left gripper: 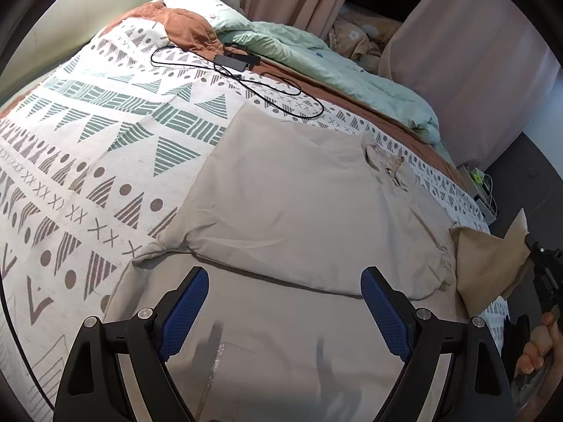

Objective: Fold large clothes

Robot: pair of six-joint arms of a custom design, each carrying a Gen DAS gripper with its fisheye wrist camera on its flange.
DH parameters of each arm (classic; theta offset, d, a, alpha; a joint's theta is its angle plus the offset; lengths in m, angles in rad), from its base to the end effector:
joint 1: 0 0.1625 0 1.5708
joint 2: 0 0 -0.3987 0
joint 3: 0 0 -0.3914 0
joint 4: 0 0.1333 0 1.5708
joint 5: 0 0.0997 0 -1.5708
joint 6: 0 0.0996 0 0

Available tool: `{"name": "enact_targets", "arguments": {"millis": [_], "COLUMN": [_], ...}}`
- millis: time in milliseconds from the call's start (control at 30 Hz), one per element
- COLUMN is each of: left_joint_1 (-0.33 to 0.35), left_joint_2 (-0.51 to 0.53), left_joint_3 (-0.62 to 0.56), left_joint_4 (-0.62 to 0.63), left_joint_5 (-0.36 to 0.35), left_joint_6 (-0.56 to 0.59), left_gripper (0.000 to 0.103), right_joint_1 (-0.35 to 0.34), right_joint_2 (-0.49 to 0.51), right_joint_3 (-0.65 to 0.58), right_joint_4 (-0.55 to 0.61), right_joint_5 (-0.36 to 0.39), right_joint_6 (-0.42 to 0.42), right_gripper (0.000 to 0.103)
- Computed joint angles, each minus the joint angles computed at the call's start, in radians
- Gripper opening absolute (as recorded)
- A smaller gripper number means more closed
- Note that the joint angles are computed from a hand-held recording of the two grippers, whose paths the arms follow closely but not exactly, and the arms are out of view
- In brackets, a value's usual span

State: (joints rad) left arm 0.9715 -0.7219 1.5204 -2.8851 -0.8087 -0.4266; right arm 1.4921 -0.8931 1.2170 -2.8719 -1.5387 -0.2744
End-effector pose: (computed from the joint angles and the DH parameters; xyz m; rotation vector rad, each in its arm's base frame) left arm -0.2250 -0.6876 0.1321 -0.0478 2.5265 -1.0716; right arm 0.0764 -0.7677 0.3755 0.2823 -2.6439 1.3990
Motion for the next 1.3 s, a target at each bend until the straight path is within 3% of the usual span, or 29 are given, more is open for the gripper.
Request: {"name": "enact_targets", "arguments": {"millis": [100, 200, 267, 300, 333, 433, 567, 667, 833, 1100, 1233, 1300], "left_joint_1": [0.008, 0.014, 0.019, 0.020, 0.023, 0.025, 0.024, 0.019, 0.018, 0.021, 0.023, 0.025], "left_joint_2": [-0.013, -0.024, -0.032, -0.036, -0.038, -0.040, -0.039, -0.034, -0.028, -0.023, -0.024, -0.023], "left_joint_3": [0.010, 0.015, 0.022, 0.026, 0.028, 0.031, 0.031, 0.030, 0.022, 0.017, 0.017, 0.015], "left_joint_4": [-0.009, -0.005, -0.013, -0.016, -0.019, -0.012, -0.005, -0.010, 0.001, 0.012, 0.013, 0.015], "left_joint_5": [-0.002, 0.004, 0.008, 0.013, 0.018, 0.029, 0.030, 0.037, 0.047, 0.059, 0.064, 0.066], "left_joint_6": [-0.003, -0.011, -0.018, -0.025, -0.031, -0.042, -0.042, -0.035, -0.025, -0.022, -0.019, -0.022], "left_gripper": [0.089, 0.089, 0.089, 0.089, 0.089, 0.089, 0.089, 0.089, 0.089, 0.089, 0.089, 0.089], "right_joint_1": [0.029, 0.057, 0.062, 0.059, 0.057, 0.054, 0.032, 0.017, -0.019, -0.029, -0.024, -0.017], "right_joint_2": [0.062, 0.149, 0.198, 0.206, 0.212, 0.192, 0.113, 0.090, 0.122, 0.174, 0.178, 0.166], "right_joint_3": [-0.039, -0.117, -0.173, -0.181, -0.183, -0.142, -0.065, -0.052, -0.113, -0.170, -0.164, -0.140], "right_joint_4": [0.075, 0.196, 0.328, 0.369, 0.399, 0.410, 0.362, 0.297, 0.298, 0.305, 0.300, 0.280], "right_joint_5": [-0.039, -0.138, -0.182, -0.182, -0.189, -0.211, -0.145, -0.150, -0.196, -0.258, -0.184, -0.092], "right_joint_6": [-0.051, -0.092, -0.087, -0.082, -0.076, -0.086, -0.072, -0.023, 0.069, 0.102, 0.101, 0.070], "right_gripper": [0.005, 0.009, 0.031, 0.050, 0.057, 0.058, 0.061, 0.067, 0.067, 0.067, 0.066, 0.066]}}
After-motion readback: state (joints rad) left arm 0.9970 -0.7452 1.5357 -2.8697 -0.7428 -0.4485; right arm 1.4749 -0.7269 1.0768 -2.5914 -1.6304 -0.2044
